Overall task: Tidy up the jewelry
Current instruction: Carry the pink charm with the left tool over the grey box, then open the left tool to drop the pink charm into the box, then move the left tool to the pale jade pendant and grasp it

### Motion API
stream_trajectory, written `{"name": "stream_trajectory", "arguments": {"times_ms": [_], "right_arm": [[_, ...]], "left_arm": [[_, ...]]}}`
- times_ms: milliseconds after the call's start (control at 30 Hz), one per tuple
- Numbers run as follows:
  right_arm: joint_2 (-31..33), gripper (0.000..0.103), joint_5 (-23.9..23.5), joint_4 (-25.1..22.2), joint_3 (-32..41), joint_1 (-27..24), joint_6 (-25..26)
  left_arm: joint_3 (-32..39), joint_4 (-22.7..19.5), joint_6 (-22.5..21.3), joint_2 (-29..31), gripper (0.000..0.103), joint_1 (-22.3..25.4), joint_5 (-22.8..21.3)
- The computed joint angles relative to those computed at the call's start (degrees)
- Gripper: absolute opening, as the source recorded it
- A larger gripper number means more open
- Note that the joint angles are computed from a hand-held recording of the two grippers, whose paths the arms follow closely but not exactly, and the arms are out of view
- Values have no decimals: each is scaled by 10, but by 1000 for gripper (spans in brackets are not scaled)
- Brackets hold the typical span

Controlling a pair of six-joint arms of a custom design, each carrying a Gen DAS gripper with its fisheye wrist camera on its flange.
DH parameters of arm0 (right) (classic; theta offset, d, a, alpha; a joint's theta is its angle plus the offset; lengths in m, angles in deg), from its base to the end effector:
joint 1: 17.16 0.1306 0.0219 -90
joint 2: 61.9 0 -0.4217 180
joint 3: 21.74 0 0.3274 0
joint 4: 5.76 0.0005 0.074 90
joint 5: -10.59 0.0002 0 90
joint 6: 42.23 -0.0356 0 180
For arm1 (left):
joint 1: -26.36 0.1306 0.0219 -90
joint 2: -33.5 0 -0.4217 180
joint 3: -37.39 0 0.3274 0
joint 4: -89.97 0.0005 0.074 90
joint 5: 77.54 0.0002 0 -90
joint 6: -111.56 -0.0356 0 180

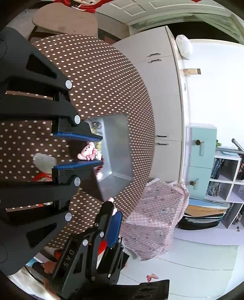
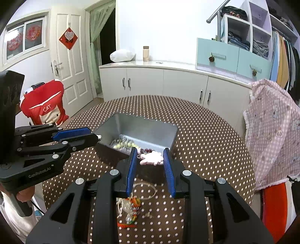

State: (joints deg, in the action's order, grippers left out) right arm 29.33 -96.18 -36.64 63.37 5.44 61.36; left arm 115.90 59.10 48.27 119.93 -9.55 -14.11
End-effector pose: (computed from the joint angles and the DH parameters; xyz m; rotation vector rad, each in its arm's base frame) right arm 0.4049 0.1791 0.4521 -0.8405 2.0495 0.4112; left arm 0.3349 -0.2235 0.4399 -0.0702 2.1662 -0.1019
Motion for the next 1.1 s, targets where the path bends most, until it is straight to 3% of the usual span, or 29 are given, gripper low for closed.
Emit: {"name": "stream_trajectory", "arguments": {"times_ms": [367, 433, 467, 500, 567, 600, 1100], "right_arm": [[35, 27, -16, -17, 44, -2, 11], [39, 30, -21, -21, 48, -4, 10], [40, 38, -20, -21, 48, -6, 7], [40, 47, -19, -19, 48, -7, 4], [42, 48, -19, -19, 51, -11, 1], [41, 48, -20, -19, 51, -13, -1], [28, 48, -15, -24, 37, -24, -5]], "left_arm": [[29, 1, -15, 31, 21, 24, 25], [31, 0, -19, 35, 21, 25, 24], [37, -12, -16, 38, 22, 27, 26], [39, -17, -13, 40, 26, 31, 30], [40, -16, -8, 41, 51, 34, 35], [37, -13, -7, 41, 59, 35, 34], [19, -17, -7, 23, 59, 29, 8]]}}
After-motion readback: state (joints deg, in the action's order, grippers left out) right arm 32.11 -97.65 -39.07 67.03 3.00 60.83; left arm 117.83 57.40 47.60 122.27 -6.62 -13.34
